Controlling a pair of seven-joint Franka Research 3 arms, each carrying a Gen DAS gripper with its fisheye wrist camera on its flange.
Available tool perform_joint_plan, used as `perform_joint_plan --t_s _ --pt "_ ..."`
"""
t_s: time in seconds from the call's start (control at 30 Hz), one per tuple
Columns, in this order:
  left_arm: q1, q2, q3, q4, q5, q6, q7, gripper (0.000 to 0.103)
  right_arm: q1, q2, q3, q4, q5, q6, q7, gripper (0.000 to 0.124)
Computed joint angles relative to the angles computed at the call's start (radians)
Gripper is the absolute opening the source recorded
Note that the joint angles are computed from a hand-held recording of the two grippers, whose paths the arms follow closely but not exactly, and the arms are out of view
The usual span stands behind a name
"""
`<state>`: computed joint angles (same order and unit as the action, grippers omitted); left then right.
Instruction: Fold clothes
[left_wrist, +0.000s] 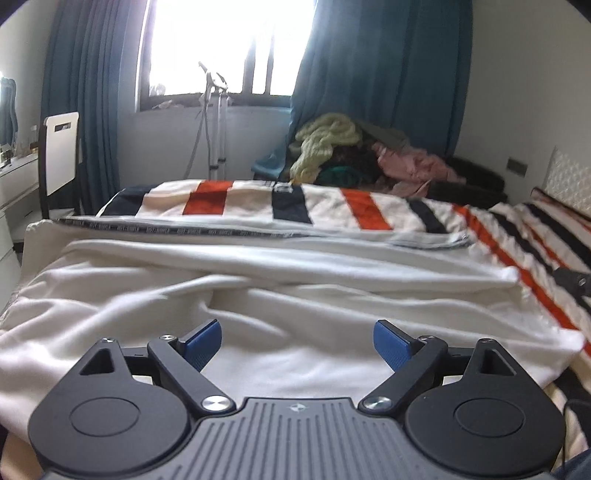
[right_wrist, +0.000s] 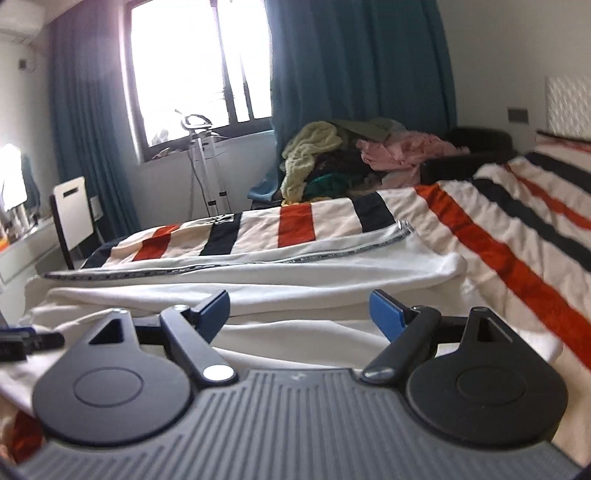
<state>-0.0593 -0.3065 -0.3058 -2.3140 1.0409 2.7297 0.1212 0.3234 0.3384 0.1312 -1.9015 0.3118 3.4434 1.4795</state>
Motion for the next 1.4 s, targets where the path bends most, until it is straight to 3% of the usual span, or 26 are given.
perform_joint_plan --t_s 0.13,0.27,0.37,0.47,0.57,0.67,0.8,0.87,1.03,1.1,1.2,1.3,1.4 --pt "-0.02 0.012 0.024 -0.008 -0.093 -0.005 0.035 0.091 0.037 0.0 -0.052 -0.001 0.07 -0.021 0.011 0.084" --pt "-0.022 0.006 0.05 -0.028 -0.204 -0.01 0.066 0.091 0.137 0.002 -0.166 0.007 0.174 -0.054 -0.002 0.084" --pt "-0.012 -0.017 0.062 -0.034 -0.274 -0.064 0.094 0.091 0.152 0.0 -0.191 0.011 0.208 -0.087 0.022 0.084" --pt "0.004 -0.049 0.077 -0.037 -0.33 -0.127 0.12 0.091 0.112 -0.004 -0.155 0.0 0.197 -0.087 0.048 0.084" --pt "0.014 -0.103 0.126 -0.066 -0.437 -0.138 0.154 0.091 0.177 -0.001 -0.235 0.004 0.214 -0.116 0.074 0.084" --pt "0.052 -0.173 0.162 -0.112 -0.532 -0.159 0.142 0.091 0.198 0.005 -0.273 0.007 0.213 -0.145 0.122 0.084" --pt "0.122 -0.281 0.205 -0.205 -0.65 -0.181 0.068 0.091 0.15 0.007 -0.238 0.01 0.196 -0.172 0.191 0.084" --pt "0.161 -0.339 0.22 -0.272 -0.689 -0.157 0.014 0.091 0.095 0.006 -0.182 0.006 0.185 -0.165 0.212 0.084" --pt "0.194 -0.391 0.254 -0.397 -0.786 -0.037 -0.028 0.089 0.042 0.016 -0.141 0.016 0.171 -0.187 0.278 0.084" --pt "0.201 -0.39 0.259 -0.421 -0.816 0.011 -0.031 0.089 0.033 0.018 -0.138 0.014 0.17 -0.188 0.308 0.084" --pt "0.213 -0.395 0.242 -0.413 -0.834 -0.015 -0.022 0.086 0.051 0.017 -0.171 0.007 0.176 -0.195 0.373 0.084" --pt "0.254 -0.443 0.183 -0.424 -0.808 -0.043 -0.066 0.086 0.057 0.015 -0.192 -0.004 0.187 -0.197 0.444 0.084" --pt "0.28 -0.492 0.146 -0.436 -0.775 -0.093 -0.118 0.086 0.152 0.021 -0.315 -0.009 0.171 -0.219 0.551 0.084"
